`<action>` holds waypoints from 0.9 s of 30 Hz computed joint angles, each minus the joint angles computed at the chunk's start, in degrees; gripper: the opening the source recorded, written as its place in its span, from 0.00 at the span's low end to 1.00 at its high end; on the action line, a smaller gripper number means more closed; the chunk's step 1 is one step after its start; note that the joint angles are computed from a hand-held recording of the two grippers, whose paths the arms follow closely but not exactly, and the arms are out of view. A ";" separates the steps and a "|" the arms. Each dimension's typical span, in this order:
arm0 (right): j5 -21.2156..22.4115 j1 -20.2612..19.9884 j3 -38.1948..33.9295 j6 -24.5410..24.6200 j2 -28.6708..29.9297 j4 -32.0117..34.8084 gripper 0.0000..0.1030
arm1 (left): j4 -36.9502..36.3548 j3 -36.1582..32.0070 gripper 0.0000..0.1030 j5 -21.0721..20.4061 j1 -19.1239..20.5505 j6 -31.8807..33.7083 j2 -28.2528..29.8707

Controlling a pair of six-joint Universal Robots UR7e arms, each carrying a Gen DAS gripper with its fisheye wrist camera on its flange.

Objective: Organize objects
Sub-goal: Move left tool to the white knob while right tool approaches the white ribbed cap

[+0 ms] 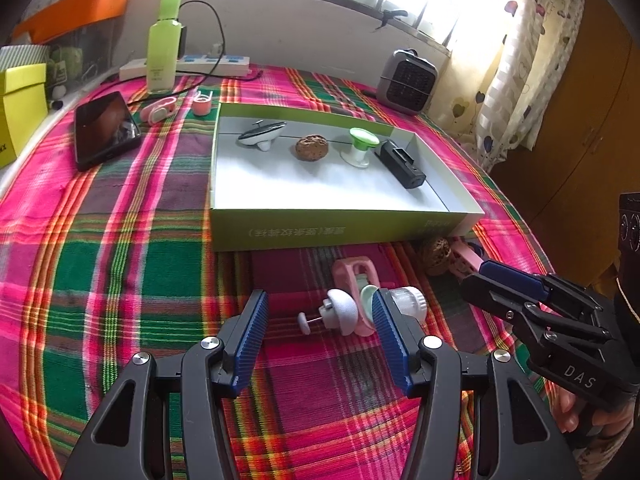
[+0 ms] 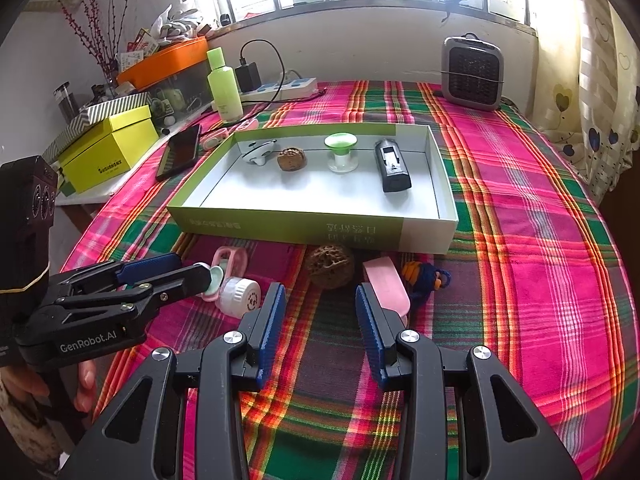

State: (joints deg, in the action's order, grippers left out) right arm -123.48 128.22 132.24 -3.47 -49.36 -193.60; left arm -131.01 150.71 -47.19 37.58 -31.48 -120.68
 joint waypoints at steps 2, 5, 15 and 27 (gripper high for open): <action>0.22 0.11 -0.23 -0.03 0.24 0.27 0.37 | 0.29 0.03 0.52 -0.11 0.11 0.08 -0.49; 0.58 0.32 -0.63 -0.25 0.75 0.90 0.37 | 0.60 -0.06 0.52 0.13 0.00 0.22 -0.42; 0.37 0.87 -1.05 0.40 1.26 1.72 0.37 | -3.37 -0.49 0.52 -4.14 2.67 3.66 0.94; 0.80 1.40 -2.46 0.50 2.57 3.51 0.37 | -1.41 -0.61 0.45 -3.11 3.64 2.86 -1.83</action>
